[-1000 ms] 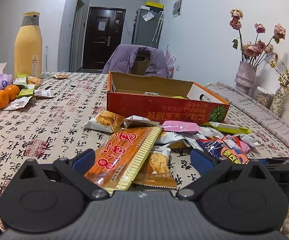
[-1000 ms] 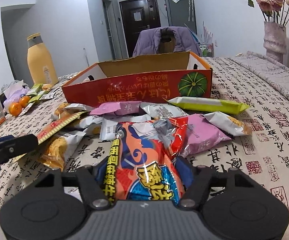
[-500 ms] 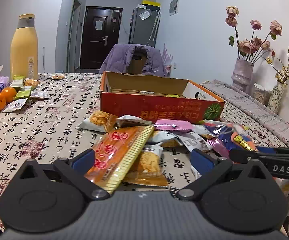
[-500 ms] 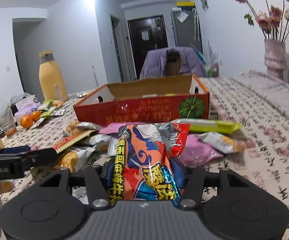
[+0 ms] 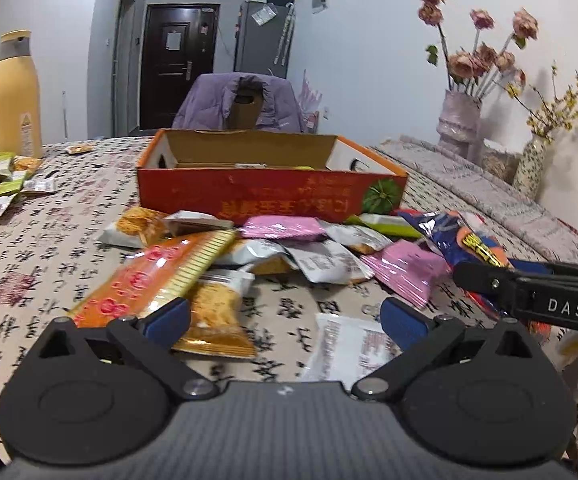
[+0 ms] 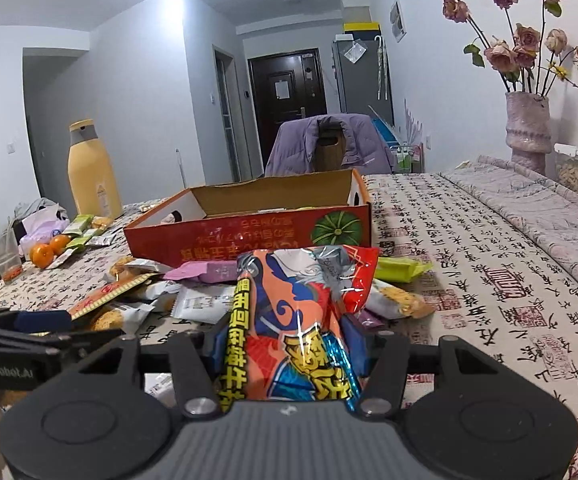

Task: Organize snacks
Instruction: 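Grasp the orange-blue chip bag with the right gripper while the left grasps a white sachet, then carry the chip bag and sachet into the orange box and release both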

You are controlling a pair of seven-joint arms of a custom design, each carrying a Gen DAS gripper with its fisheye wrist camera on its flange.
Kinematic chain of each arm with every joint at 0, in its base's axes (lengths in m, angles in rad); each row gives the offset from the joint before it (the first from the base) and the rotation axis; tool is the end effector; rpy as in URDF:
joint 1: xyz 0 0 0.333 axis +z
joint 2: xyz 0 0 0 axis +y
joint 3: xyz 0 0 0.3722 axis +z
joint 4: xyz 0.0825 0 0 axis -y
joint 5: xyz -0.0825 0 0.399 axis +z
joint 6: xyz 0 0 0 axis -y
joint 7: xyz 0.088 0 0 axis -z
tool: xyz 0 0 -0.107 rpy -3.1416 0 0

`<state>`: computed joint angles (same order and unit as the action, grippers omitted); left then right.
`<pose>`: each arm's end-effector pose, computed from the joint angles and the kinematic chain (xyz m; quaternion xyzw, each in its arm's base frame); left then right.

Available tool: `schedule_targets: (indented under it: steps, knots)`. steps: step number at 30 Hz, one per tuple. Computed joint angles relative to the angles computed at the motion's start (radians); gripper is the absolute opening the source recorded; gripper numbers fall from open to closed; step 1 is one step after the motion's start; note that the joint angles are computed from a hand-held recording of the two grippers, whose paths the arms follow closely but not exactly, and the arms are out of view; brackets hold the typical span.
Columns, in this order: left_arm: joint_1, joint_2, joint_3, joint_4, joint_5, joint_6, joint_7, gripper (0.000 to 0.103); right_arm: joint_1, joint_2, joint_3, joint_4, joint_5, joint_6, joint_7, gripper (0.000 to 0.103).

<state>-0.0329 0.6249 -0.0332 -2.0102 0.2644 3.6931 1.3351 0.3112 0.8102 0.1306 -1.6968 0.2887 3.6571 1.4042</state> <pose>0.6795 -0.0756 0.3005 -0.5743 0.6468 -0.4098 0.2896 0.7115 0.2662 0.2908 -0.6449 0.5460 -0.2922 0.4479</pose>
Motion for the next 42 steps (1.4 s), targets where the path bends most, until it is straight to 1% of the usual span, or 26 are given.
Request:
schedule_targets:
  steps: [4, 7, 10, 12, 14, 16, 18, 20, 22, 24, 25, 26, 31, 37, 42]
  knots:
    - [-0.017, 0.001, -0.002, 0.004, 0.001, -0.02, 0.009, 0.103, -0.031, 0.004, 0.023, -0.016, -0.035, 0.024, 0.021, 0.055]
    - [-0.036, 0.004, 0.004, 0.008, -0.005, -0.041, 0.025, 0.103, -0.041, 0.008, 0.028, -0.019, -0.051, 0.029, 0.036, 0.055]
    - [-0.04, 0.008, 0.0, 0.015, -0.003, -0.066, 0.027, 0.102, -0.055, 0.012, 0.035, -0.024, -0.076, 0.04, 0.049, 0.055]
    - [-0.047, 0.01, 0.001, 0.021, -0.005, -0.08, 0.03, 0.098, -0.058, 0.014, 0.037, -0.027, -0.089, 0.048, 0.053, 0.055]
    - [-0.046, 0.013, -0.004, 0.03, 0.004, -0.098, 0.032, 0.09, -0.065, 0.015, 0.041, -0.03, -0.103, 0.055, 0.06, 0.055]
    - [-0.033, 0.017, -0.02, 0.039, 0.027, -0.12, 0.028, 0.086, -0.072, 0.017, 0.045, -0.032, -0.117, 0.06, 0.068, 0.055]
    - [-0.033, 0.022, -0.023, 0.049, 0.035, -0.139, 0.024, 0.085, -0.077, 0.017, 0.046, -0.035, -0.13, 0.065, 0.073, 0.055]
    - [-0.035, 0.027, -0.025, 0.059, 0.039, -0.16, 0.02, 0.078, -0.08, 0.017, 0.047, -0.039, -0.141, 0.072, 0.076, 0.055]
    - [-0.028, 0.03, -0.034, 0.07, 0.049, -0.183, 0.012, 0.073, -0.08, 0.016, 0.045, -0.041, -0.146, 0.075, 0.078, 0.055]
    - [-0.067, 0.03, 0.004, 0.068, 0.028, -0.174, 0.024, 0.052, -0.084, 0.016, 0.047, -0.042, -0.152, 0.076, 0.083, 0.055]
    - [-0.072, 0.028, 0.01, 0.065, 0.028, -0.17, 0.031, 0.046, -0.084, 0.017, 0.047, -0.042, -0.153, 0.076, 0.085, 0.055]
    - [-0.047, 0.028, -0.017, 0.066, 0.046, -0.174, 0.024, 0.044, -0.087, 0.017, 0.049, -0.043, -0.158, 0.077, 0.088, 0.055]
    - [-0.034, 0.026, -0.028, 0.062, 0.062, -0.165, 0.02, 0.043, -0.099, 0.021, 0.059, -0.041, -0.184, 0.077, 0.103, 0.055]
    - [-0.045, 0.014, -0.014, 0.05, 0.061, -0.138, 0.035, 0.043, -0.107, 0.022, 0.064, -0.036, -0.206, 0.072, 0.112, 0.055]
    - [-0.03, 0.0, -0.023, 0.047, 0.064, -0.117, 0.036, 0.043, -0.095, 0.023, 0.055, -0.019, -0.198, 0.071, 0.106, 0.055]
